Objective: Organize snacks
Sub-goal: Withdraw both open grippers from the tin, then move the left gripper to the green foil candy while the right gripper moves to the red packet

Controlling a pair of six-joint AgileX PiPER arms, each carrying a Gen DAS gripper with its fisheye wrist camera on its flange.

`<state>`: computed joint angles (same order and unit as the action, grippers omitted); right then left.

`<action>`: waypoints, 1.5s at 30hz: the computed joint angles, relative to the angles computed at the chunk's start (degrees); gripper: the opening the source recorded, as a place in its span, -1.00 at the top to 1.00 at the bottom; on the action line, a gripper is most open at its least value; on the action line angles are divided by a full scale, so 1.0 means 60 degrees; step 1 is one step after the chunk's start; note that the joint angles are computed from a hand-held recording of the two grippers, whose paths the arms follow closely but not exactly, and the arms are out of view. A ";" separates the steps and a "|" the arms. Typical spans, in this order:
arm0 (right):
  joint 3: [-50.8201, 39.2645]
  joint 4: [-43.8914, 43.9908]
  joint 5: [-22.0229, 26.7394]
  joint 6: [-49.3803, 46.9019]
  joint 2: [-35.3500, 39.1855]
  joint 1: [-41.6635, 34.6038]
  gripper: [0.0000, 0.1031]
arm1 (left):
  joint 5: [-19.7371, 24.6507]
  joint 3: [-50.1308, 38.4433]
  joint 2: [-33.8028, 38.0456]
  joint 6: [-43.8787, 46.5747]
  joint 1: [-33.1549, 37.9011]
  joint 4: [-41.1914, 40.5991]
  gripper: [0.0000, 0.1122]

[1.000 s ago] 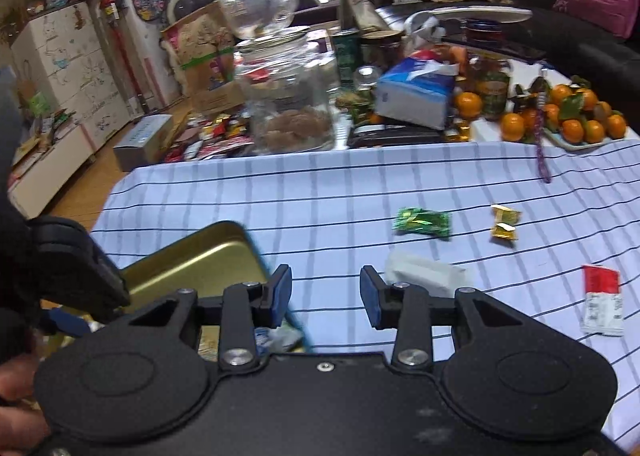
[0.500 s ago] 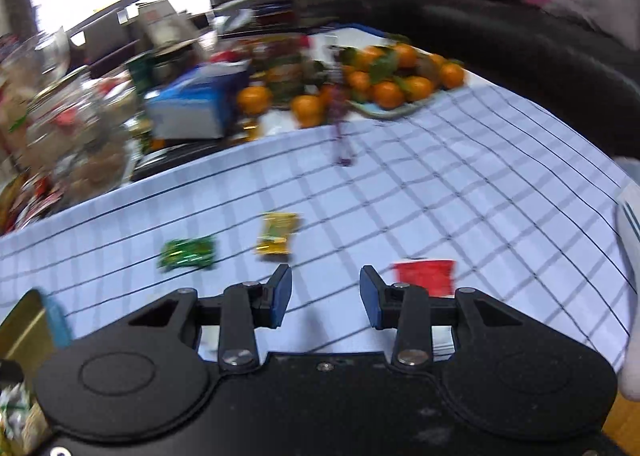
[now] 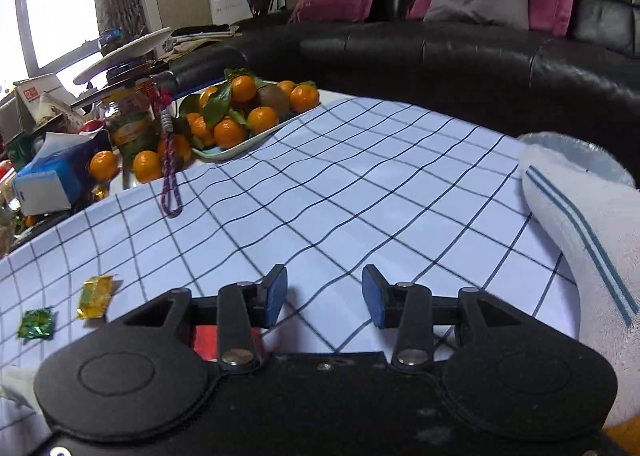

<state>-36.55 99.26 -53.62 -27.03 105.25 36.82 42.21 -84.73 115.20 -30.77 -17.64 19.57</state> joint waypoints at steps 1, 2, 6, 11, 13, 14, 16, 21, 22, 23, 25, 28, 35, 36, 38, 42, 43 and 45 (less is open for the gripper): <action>0.0006 -0.0077 -0.0066 -0.0074 0.0093 0.0022 0.13 | -0.0018 -0.0159 0.0139 -0.0021 -0.0052 0.0024 0.27; 0.0012 -0.0161 -0.0094 -0.0132 0.0163 0.0040 0.10 | -0.0042 -0.0311 0.0273 -0.0046 -0.0100 0.0055 0.27; 0.0022 -0.0459 0.0189 -0.0467 0.0104 -0.0061 -0.25 | -0.0234 -0.0884 0.0744 -0.0022 -0.0156 -0.0048 0.27; -0.0138 -0.0663 0.0684 -0.1225 0.0029 -0.0273 -0.69 | -0.0582 -0.1478 0.1199 0.0065 -0.0186 -0.0242 0.27; -0.0260 -0.0567 0.0738 -0.1535 0.0091 -0.0321 -0.72 | -0.0592 -0.1717 0.1403 0.0195 -0.0194 -0.0313 0.27; -0.0289 -0.0512 0.0722 -0.1598 0.0117 -0.0301 -0.72 | -0.0602 -0.1788 0.1482 0.0228 -0.0191 -0.0331 0.27; -0.0307 -0.0449 0.0705 -0.1670 0.0113 -0.0281 -0.72 | -0.0543 -0.2044 0.1725 0.0387 -0.0169 -0.0465 0.27; -0.0282 -0.0509 0.0764 -0.1640 0.0086 -0.0286 -0.76 | -0.0149 -0.2580 0.2221 0.0602 0.0001 -0.0952 0.27; -0.0293 -0.0515 0.0773 -0.1653 0.0096 -0.0297 -0.76 | -0.0200 -0.2492 0.2191 0.0584 0.0048 -0.1008 0.28; -0.0307 -0.0511 0.0778 -0.1679 0.0106 -0.0310 -0.76 | -0.0061 -0.2564 0.2221 0.0834 0.0125 -0.1305 0.29; -0.0352 -0.0455 0.0770 -0.1769 0.0126 -0.0308 -0.77 | 0.0034 -0.2536 0.2224 0.1443 0.0370 -0.2165 0.28; -0.0366 -0.0468 0.0797 -0.1815 0.0132 -0.0338 -0.78 | -0.0301 -0.1775 0.1800 0.1338 0.0339 -0.2010 0.29; -0.0382 -0.0448 0.0794 -0.1841 0.0137 -0.0332 -0.79 | -0.0890 0.0158 0.0668 0.1587 0.0027 -0.1746 0.29; -0.0382 -0.0448 0.0794 -0.1841 0.0137 -0.0332 -0.79 | -0.0925 0.0418 0.0497 0.1666 0.0025 -0.1837 0.29; -0.0380 -0.0445 0.0793 -0.1844 0.0134 -0.0331 -0.79 | -0.0953 0.0906 0.0167 0.1761 0.0024 -0.2007 0.29; -0.0378 -0.0444 0.0792 -0.1841 0.0131 -0.0328 -0.79 | -0.0920 0.1668 -0.0378 0.2289 0.0074 -0.2612 0.29; -0.0367 -0.0459 0.0797 -0.1814 0.0118 -0.0325 -0.79 | -0.0851 0.1780 -0.0483 0.2525 0.0103 -0.2831 0.29; -0.0349 -0.0492 0.0807 -0.1770 0.0104 -0.0329 -0.79 | -0.0491 0.1631 -0.0492 0.3179 0.0225 -0.3431 0.29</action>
